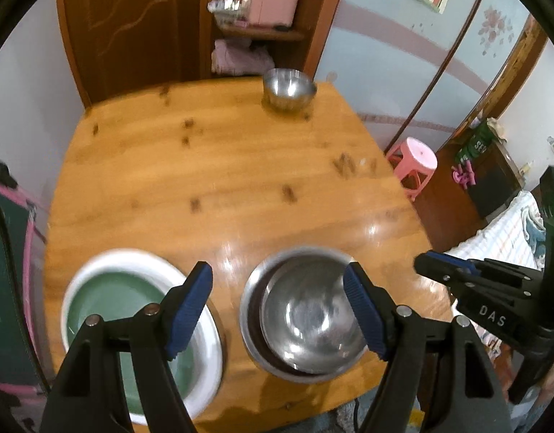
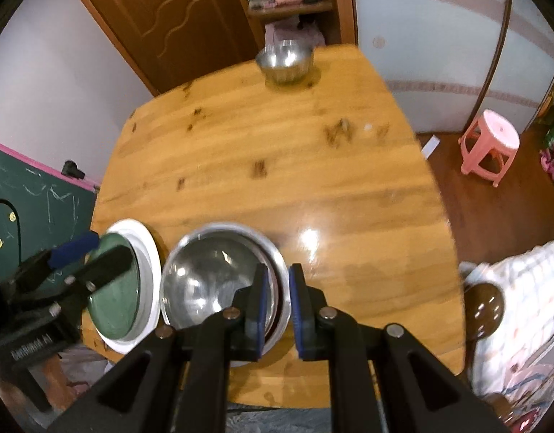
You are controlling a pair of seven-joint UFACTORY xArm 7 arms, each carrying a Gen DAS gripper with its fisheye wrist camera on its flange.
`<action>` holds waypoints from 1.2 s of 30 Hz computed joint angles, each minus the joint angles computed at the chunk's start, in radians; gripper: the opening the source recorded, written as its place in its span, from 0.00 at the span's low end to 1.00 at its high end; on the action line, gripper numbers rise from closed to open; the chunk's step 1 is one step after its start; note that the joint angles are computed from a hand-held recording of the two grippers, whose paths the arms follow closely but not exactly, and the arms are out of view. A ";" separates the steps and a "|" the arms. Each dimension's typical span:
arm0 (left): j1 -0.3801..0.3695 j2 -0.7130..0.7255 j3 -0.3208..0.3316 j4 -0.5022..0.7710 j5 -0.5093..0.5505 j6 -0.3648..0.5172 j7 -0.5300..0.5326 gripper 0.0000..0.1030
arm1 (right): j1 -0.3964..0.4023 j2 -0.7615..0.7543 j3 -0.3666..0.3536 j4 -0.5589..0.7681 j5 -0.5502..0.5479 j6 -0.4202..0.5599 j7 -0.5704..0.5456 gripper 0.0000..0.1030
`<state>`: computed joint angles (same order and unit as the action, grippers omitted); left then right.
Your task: Organize plates and bowls
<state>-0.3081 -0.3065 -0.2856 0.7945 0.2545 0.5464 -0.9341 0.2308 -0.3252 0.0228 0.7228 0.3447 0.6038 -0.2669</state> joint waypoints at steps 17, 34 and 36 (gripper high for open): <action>0.075 0.274 0.086 0.602 0.150 0.196 0.172 0.81 | -0.113 0.176 -0.001 0.512 -0.184 -0.001 0.020 0.48; 0.028 1.041 0.269 1.346 -0.080 0.260 0.287 0.81 | -0.110 0.983 0.073 1.456 -0.178 0.332 0.098 0.48; 0.031 1.098 0.275 1.392 -0.115 0.266 0.286 0.81 | -0.098 1.121 0.072 1.638 -0.190 0.423 0.126 0.48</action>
